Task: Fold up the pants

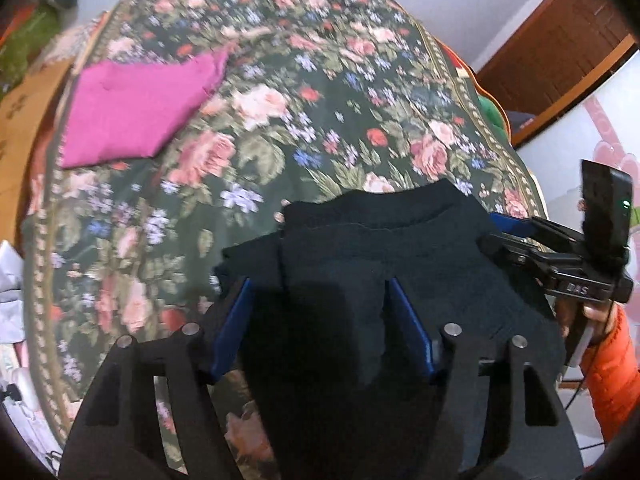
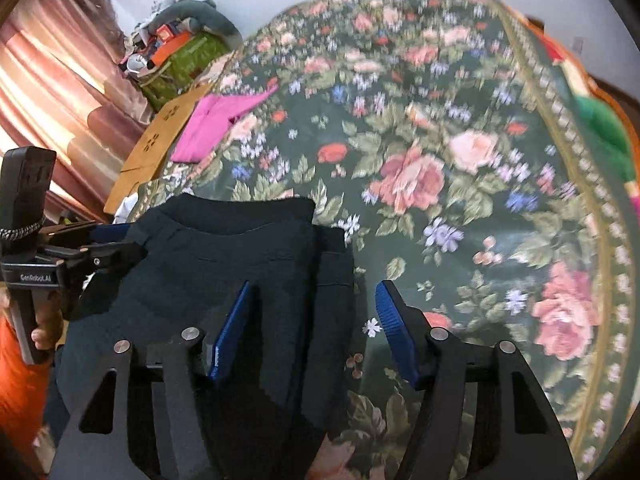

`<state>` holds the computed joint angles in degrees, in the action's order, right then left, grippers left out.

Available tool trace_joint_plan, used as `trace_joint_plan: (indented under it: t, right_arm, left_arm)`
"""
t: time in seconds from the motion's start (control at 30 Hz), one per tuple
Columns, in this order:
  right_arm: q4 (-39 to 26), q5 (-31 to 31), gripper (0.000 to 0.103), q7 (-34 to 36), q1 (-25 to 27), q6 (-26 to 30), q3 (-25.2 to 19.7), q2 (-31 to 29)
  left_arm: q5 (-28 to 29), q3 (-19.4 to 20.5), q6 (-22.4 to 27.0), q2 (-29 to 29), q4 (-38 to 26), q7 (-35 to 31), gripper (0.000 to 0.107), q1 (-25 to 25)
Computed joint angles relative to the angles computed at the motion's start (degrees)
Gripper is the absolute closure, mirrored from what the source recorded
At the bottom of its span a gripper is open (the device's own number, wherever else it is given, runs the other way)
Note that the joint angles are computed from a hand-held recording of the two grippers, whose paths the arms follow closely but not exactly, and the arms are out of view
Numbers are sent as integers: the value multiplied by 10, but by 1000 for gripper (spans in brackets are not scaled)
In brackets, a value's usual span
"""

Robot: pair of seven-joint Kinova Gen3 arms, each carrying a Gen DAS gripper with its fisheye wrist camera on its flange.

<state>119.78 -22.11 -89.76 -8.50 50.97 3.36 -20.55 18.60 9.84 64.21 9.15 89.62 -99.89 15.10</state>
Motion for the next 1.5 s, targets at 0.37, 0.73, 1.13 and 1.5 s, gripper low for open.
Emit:
trace_joint_plan:
  t: [0.37, 0.73, 1.13, 1.5]
  right_arm:
    - [10, -62, 74, 70, -7, -1, 23, 8]
    - [-9, 25, 86, 14, -34, -53, -41, -64]
    - [-33, 25, 87, 30, -101, -98, -25, -32]
    - [-96, 9, 68, 61, -62, 9, -32, 109]
  left_arm:
    - [39, 1, -2, 10, 4, -26, 62, -12]
    - [4, 0, -66, -99, 54, -12, 76, 10]
    - [-107, 18, -107, -164, 85, 72, 75, 17]
    - [-120, -2, -93, -112, 98, 91, 62, 8]
